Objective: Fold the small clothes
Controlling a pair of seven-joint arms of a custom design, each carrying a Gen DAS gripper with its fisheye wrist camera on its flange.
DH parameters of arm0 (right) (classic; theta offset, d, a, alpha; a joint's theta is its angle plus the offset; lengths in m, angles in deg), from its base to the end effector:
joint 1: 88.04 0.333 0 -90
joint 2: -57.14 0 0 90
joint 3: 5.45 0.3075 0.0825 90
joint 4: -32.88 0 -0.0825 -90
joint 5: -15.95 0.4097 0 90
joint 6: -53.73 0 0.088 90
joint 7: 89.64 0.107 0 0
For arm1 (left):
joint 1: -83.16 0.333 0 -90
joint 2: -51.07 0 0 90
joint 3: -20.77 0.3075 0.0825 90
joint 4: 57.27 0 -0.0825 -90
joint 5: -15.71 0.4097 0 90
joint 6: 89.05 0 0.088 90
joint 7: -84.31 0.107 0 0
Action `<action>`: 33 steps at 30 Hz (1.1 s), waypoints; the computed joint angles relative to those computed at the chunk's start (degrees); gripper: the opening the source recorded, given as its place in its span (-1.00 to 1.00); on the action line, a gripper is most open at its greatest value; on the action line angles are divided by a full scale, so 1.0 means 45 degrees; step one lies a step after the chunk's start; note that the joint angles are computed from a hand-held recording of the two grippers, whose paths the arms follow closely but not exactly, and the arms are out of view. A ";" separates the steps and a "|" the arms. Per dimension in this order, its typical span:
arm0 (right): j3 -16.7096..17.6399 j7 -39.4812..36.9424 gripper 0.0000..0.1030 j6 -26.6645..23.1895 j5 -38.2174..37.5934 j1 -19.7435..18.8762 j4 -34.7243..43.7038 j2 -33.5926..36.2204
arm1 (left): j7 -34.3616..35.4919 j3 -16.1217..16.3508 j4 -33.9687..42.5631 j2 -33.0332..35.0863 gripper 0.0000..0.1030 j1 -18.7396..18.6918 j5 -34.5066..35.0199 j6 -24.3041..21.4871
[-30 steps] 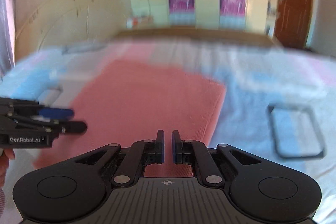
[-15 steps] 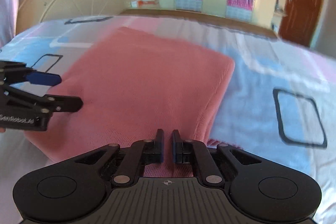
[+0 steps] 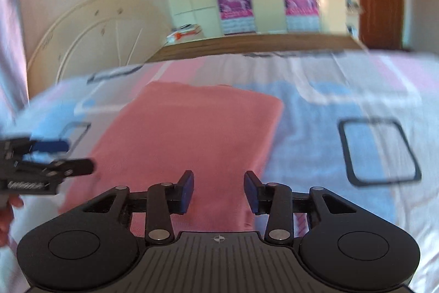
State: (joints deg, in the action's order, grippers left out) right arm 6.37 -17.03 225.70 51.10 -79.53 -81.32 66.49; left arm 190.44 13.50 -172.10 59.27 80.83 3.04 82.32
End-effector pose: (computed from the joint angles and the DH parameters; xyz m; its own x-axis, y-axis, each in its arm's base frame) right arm 0.6250 0.1812 0.4499 0.1986 -0.9294 -0.3112 -0.7036 0.0859 -0.7054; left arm 0.6453 -0.0901 0.4650 -0.2304 -0.9731 -0.0074 -0.6411 0.1575 -0.7511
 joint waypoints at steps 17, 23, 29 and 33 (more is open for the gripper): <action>-0.0772 -0.2454 0.06 -0.6772 0.7490 -0.1504 0.3556 0.2511 | 0.2479 -0.0883 0.4373 0.3084 0.60 0.2245 -0.7304 -0.6121; -0.0541 -0.1653 -0.01 -0.6360 0.5813 -0.1201 0.4801 0.3328 | 0.0949 -0.0567 0.5624 0.3909 0.34 0.1513 -0.5435 -0.6113; -0.0831 0.0182 -0.64 -0.4264 0.1552 -0.0030 0.4176 0.2799 | 0.0387 -0.0094 0.5074 0.3253 -0.37 0.0332 -0.1982 -0.4712; -0.0604 0.0717 -0.66 -0.3152 -0.0146 0.0204 0.3614 0.2153 | 0.1433 -0.0557 0.4149 0.2475 -0.45 0.0602 -0.1970 -0.3791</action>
